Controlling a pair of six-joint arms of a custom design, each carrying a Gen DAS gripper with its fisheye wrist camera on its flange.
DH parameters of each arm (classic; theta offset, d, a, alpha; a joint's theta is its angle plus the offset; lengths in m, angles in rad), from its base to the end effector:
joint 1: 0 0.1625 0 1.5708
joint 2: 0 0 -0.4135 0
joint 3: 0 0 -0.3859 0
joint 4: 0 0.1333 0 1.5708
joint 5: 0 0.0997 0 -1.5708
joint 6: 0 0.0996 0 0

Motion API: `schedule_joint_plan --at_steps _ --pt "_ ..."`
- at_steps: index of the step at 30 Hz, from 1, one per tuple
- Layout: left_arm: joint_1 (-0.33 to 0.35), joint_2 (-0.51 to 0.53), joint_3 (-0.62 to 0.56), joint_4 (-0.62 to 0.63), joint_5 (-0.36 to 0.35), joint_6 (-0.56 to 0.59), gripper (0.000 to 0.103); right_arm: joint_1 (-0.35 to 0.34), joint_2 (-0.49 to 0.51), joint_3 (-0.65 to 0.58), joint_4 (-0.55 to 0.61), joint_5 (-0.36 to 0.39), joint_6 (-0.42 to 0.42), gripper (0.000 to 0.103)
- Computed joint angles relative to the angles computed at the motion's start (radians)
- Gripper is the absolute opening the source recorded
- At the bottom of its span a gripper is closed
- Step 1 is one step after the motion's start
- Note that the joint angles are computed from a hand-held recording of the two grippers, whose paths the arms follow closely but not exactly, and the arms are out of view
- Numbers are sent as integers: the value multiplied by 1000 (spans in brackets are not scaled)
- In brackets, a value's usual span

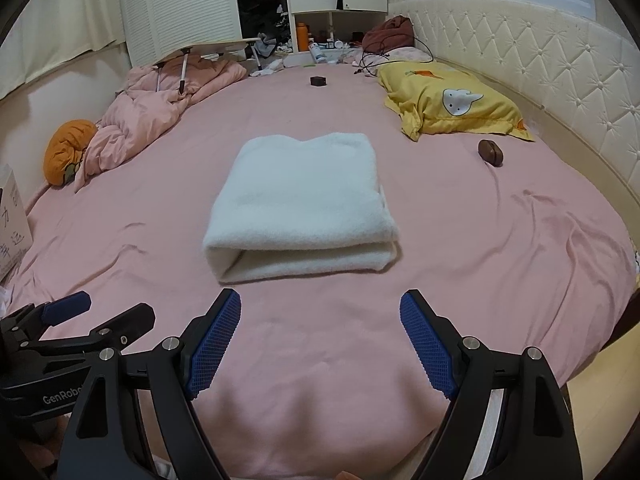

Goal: Fold clothes

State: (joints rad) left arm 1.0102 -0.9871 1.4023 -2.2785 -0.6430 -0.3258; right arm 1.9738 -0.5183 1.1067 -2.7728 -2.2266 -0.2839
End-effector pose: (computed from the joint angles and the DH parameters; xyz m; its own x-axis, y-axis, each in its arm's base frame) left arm -0.1884 -0.7008 0.3234 -0.7603 -0.1427 -0.6337 0.2805 0.8078 -0.5184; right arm 0.3833 -0.7140 0.1460 -0.7423 -0.1990 0.6399 -0.5506 0.7254 -0.4131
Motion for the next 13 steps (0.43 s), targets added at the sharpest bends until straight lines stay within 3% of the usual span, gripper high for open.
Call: schedule_joint_plan --at_steps 8,13 --pt "-2 0 6 -11 4 7 97 -1 3 -7 5 -4 5 82" --pt "-20 4 45 -138 80 93 99 -1 3 -4 6 -7 9 82"
